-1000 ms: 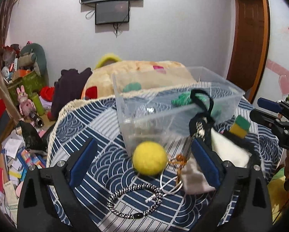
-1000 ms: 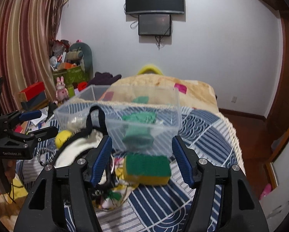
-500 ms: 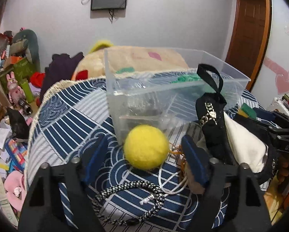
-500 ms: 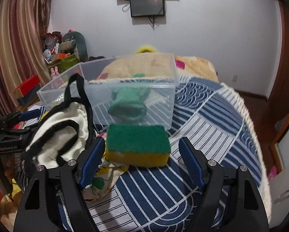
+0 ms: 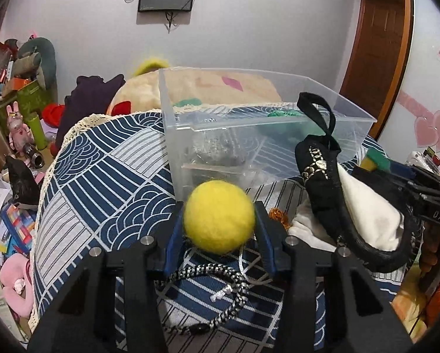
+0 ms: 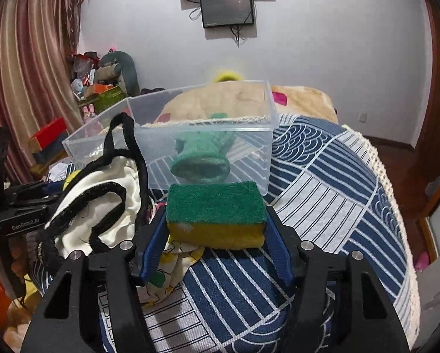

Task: Organize soft objects
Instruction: 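Lower the sponge into the clear box with the right tool while the left drops the yellow ball in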

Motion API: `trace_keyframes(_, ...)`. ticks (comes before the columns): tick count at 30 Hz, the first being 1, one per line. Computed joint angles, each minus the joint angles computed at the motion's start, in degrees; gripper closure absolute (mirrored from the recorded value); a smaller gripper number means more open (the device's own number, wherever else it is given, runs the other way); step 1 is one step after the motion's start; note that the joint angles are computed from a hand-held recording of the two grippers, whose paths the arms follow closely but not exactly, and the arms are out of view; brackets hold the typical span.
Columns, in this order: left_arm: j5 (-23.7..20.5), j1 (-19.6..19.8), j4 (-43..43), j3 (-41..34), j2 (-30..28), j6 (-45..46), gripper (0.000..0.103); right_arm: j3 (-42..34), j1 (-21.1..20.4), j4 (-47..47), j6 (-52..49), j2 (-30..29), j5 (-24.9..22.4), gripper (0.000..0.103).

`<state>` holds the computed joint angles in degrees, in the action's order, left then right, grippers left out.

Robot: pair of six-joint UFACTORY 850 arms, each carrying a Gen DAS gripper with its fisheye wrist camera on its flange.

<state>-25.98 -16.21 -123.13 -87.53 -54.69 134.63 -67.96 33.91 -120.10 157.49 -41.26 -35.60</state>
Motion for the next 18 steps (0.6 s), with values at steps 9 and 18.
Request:
trace_keyframes(9, -3.6, 1.0, -6.5, 5.1, 4.6, 7.6, 0.058, 0.7, 1.3, 2.7, -3.9, 2.1, -4.6, 0.044)
trace_keyframes(18, -6.7, 1.0, -11.8, 6.8, 8.0, 13.1, 0.058, 0.3, 0.7, 0.8, -5.4, 3.7, -7.9, 0.044)
